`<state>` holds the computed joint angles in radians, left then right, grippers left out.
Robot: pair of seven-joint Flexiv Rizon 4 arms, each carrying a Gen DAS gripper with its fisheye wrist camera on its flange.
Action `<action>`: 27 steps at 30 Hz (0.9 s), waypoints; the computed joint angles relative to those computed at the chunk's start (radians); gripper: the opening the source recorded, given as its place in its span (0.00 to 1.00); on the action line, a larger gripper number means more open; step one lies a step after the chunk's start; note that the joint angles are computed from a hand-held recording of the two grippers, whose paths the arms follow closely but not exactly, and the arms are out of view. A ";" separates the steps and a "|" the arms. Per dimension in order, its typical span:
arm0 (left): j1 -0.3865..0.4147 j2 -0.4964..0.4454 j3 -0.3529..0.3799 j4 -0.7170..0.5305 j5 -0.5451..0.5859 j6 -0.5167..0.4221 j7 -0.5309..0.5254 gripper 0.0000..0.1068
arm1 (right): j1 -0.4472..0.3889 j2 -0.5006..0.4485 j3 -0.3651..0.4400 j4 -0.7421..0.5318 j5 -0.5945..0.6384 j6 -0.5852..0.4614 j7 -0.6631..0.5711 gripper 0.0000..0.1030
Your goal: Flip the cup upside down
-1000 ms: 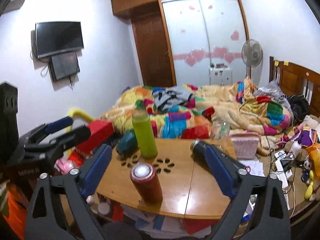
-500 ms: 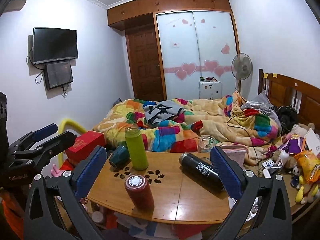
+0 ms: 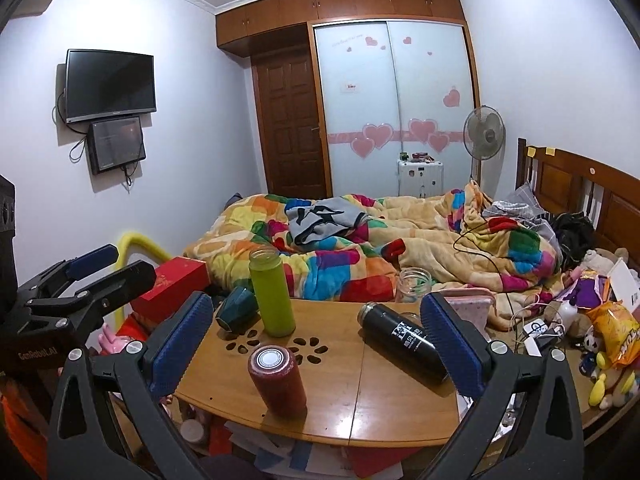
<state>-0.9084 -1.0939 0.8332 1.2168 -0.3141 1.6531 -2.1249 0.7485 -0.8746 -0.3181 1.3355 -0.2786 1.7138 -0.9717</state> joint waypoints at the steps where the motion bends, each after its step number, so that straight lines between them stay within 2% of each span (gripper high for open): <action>1: 0.000 0.000 -0.001 -0.001 -0.001 -0.001 -0.002 0.96 | 0.000 0.000 0.001 0.001 0.001 0.001 0.000 1.00; 27: 0.000 -0.001 -0.003 0.003 -0.009 0.006 0.007 0.96 | -0.003 -0.006 0.001 -0.022 -0.007 -0.005 0.008 1.00</action>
<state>-0.9083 -1.0951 0.8304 1.2197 -0.3227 1.6593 -2.1179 0.7451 -0.8809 -0.3172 1.3137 -0.2859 1.7083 -0.9633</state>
